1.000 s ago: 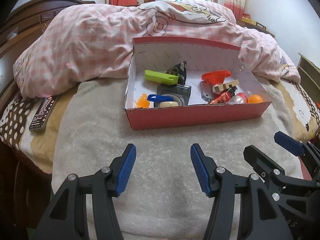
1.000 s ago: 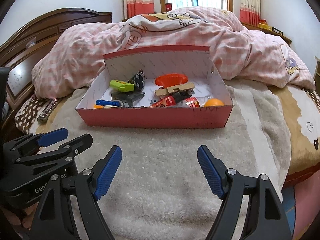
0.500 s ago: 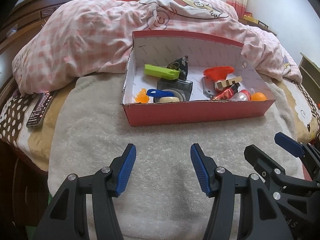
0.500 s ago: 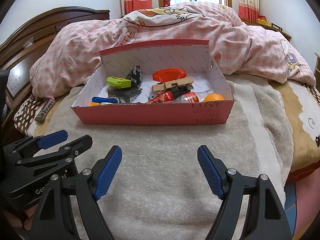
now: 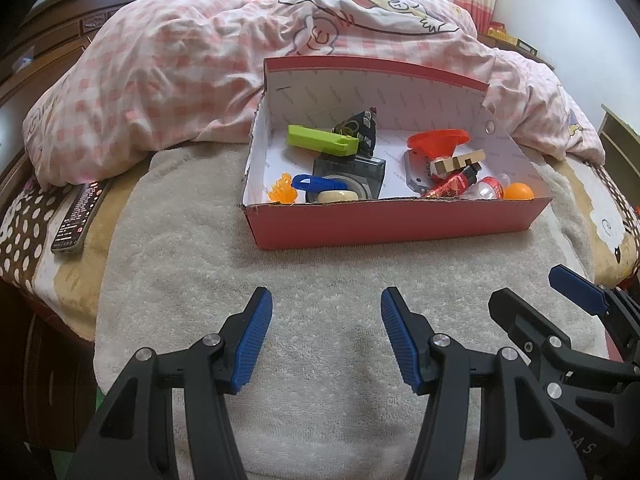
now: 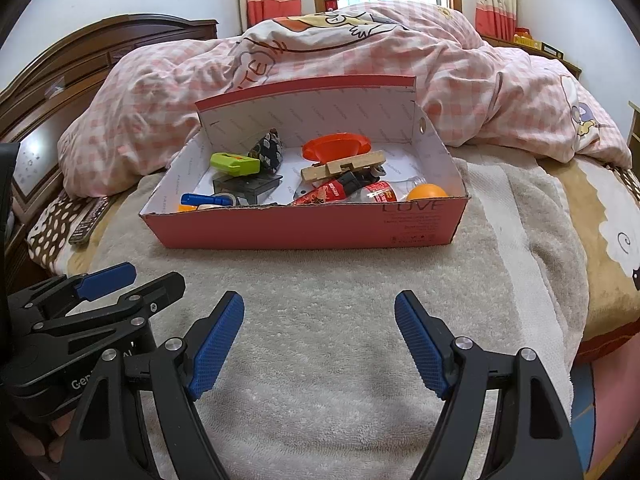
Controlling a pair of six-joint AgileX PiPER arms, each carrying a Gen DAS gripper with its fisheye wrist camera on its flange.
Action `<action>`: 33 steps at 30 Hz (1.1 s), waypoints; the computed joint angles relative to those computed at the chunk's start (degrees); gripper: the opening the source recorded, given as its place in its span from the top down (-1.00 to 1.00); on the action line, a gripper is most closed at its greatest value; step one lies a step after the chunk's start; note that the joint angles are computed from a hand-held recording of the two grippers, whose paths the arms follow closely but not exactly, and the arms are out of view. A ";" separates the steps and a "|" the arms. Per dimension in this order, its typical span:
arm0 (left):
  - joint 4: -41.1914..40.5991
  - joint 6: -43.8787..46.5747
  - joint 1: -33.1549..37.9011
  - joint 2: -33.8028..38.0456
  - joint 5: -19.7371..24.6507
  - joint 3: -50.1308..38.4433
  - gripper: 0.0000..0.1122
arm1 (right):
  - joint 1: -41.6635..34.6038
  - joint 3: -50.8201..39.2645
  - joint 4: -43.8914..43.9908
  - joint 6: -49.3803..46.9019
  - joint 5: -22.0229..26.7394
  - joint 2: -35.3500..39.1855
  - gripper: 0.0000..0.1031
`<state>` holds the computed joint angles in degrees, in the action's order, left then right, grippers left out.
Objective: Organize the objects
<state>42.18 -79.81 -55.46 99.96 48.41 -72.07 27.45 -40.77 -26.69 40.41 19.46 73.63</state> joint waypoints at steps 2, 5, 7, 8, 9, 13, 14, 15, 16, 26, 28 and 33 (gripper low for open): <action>0.00 0.03 -0.02 0.07 0.05 -0.06 -0.02 | -0.03 0.03 0.02 0.00 -0.03 0.03 -0.54; 0.01 0.04 0.02 0.04 0.02 -0.04 -0.02 | -0.03 0.04 0.07 -0.06 -0.03 0.01 -0.54; 0.00 0.00 -0.01 0.10 -0.03 -0.02 -0.02 | -0.08 0.06 0.21 -0.19 -0.10 0.02 -0.54; 0.01 0.00 0.00 0.07 0.00 -0.03 -0.02 | -0.08 0.06 0.21 -0.19 -0.10 0.02 -0.54; 0.07 -0.08 -0.04 0.10 0.01 -0.02 -0.02 | -0.08 0.06 0.21 -0.19 -0.10 0.02 -0.54; 0.05 -0.11 -0.05 0.11 -0.03 -0.02 -0.02 | -0.10 0.08 0.23 -0.22 -0.16 0.04 -0.54; 0.03 -0.06 -0.05 0.14 0.01 -0.07 -0.02 | -0.10 0.08 0.23 -0.22 -0.16 0.04 -0.54; 0.04 -0.06 -0.07 0.18 0.04 -0.09 -0.02 | -0.12 0.11 0.34 -0.26 -0.27 0.10 -0.54; 0.01 -0.02 -0.07 0.17 0.06 -0.13 -0.02 | -0.12 0.11 0.34 -0.26 -0.27 0.10 -0.54; -0.18 0.04 -0.06 0.29 0.07 -0.23 -0.02 | -0.31 0.17 0.56 -0.60 -0.40 0.16 -0.54; -0.21 -0.01 -0.06 0.23 -0.05 0.00 -0.02 | -0.38 0.13 0.86 -0.91 -0.40 0.18 -0.54; -0.31 -0.03 -0.07 0.20 -0.10 0.10 -0.02 | -0.21 0.67 -0.17 0.37 -0.77 0.24 -0.54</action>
<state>41.86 -79.84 -55.53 100.16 48.31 -71.98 27.24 -40.10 -26.85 40.78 18.69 73.87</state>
